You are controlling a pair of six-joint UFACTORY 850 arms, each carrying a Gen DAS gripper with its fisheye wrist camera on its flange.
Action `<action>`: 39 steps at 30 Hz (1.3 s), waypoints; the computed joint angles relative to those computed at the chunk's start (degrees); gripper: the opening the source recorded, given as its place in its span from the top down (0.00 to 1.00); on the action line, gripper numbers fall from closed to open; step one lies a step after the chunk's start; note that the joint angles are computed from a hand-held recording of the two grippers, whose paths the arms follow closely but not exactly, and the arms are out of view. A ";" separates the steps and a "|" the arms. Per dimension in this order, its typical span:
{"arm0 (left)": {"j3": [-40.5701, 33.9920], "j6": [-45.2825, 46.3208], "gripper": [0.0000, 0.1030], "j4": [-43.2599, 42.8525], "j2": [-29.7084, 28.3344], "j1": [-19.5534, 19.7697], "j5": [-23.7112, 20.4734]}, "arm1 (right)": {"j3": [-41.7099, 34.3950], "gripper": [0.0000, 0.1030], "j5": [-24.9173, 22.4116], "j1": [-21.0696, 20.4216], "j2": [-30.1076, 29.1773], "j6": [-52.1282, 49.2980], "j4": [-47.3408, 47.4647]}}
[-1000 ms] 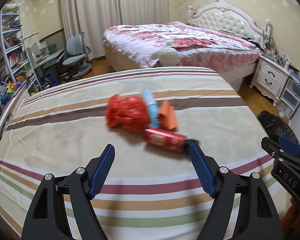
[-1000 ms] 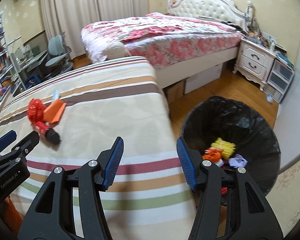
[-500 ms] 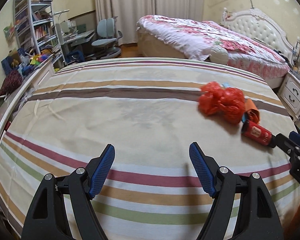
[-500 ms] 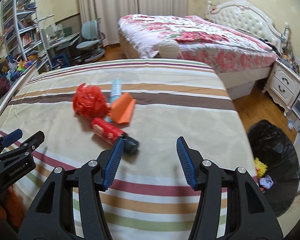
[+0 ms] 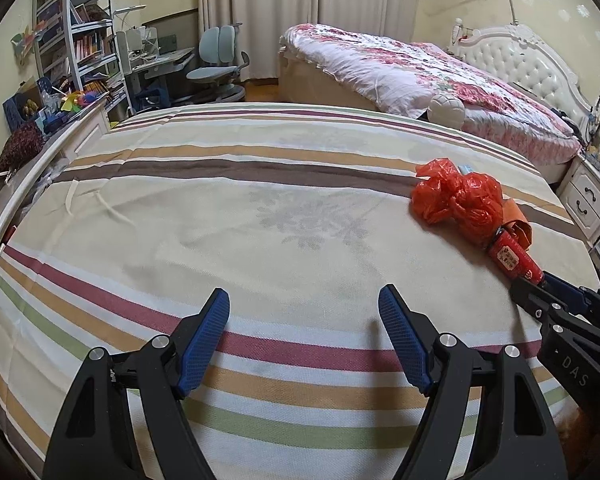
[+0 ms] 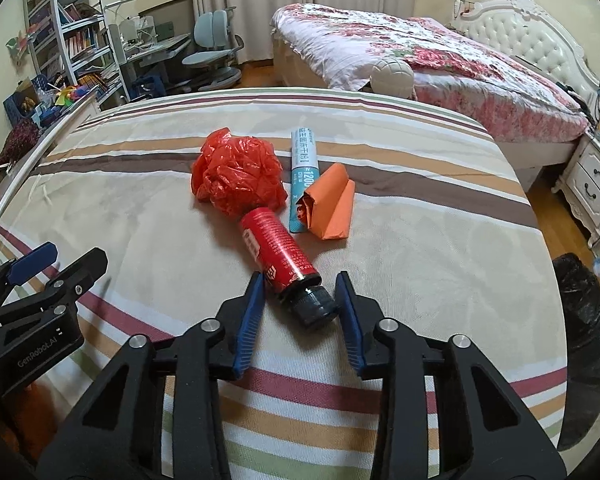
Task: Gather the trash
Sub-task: 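Grasp the red can with the right tool, then move the left tool to the red plastic bag while the right tool holds the can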
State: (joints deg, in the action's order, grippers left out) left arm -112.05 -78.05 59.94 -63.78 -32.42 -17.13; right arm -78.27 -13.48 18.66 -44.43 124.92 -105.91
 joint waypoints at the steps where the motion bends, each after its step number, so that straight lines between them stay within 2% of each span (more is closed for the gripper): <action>1: 0.10 0.37 0.27 -0.65 0.04 0.12 0.20 | 0.45 0.73 0.20 0.05 0.24 1.38 -1.31; 4: -0.11 1.32 0.27 -2.25 -0.06 0.33 0.52 | 1.93 0.77 0.03 0.22 1.04 4.90 -4.55; 11: 0.91 -0.72 0.27 -0.67 0.47 0.49 1.22 | 4.82 0.77 0.11 0.54 2.81 12.06 -10.35; 13: 0.94 -0.80 0.27 -0.58 0.49 0.47 1.17 | 4.77 0.76 -0.57 0.64 2.74 11.47 -9.60; 15: 1.01 -1.05 0.27 -0.30 0.53 0.48 1.21 | 4.15 0.71 -1.23 0.66 2.33 8.93 -6.97; 17: 1.08 -1.38 0.27 0.07 0.56 0.51 1.27 | 3.71 0.58 -1.70 0.59 2.07 10.96 -8.81; 19: 1.04 -1.38 0.27 0.03 0.56 0.51 1.22 | 2.87 0.58 -1.93 0.61 1.54 11.07 -9.30; 21: 1.13 -1.34 0.27 0.12 0.61 0.49 1.23 | 1.62 0.60 -0.83 0.44 0.74 7.71 -6.43; 22: 1.30 -1.53 0.27 0.46 0.70 0.52 1.37 | 1.23 0.71 -0.14 0.27 0.49 6.66 -5.42; 23: 1.43 -1.61 0.27 0.64 0.79 0.51 1.41 | 1.29 0.77 -0.47 0.29 0.54 6.05 -4.72; 26: 1.36 -0.45 0.27 0.11 0.84 0.40 1.33 | 2.04 0.77 -1.12 0.05 1.00 6.07 -4.33; 31: 1.55 -2.10 0.27 4.55 1.03 -0.26 1.44 | 4.24 0.77 -3.08 -0.92 2.27 7.07 -3.53; 35: -0.09 2.68 0.27 0.83 0.13 -0.70 2.00 | 5.21 0.77 -3.36 -2.57 2.80 8.28 -3.52; 39: -3.70 11.32 0.27 -6.98 -1.69 -0.98 2.45 | 5.31 0.77 -3.72 -4.01 2.88 7.87 -2.53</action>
State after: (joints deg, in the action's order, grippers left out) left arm -115.75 -66.74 52.96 -65.47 -33.41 -14.68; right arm -72.95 -17.21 14.65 -41.56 132.79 -108.44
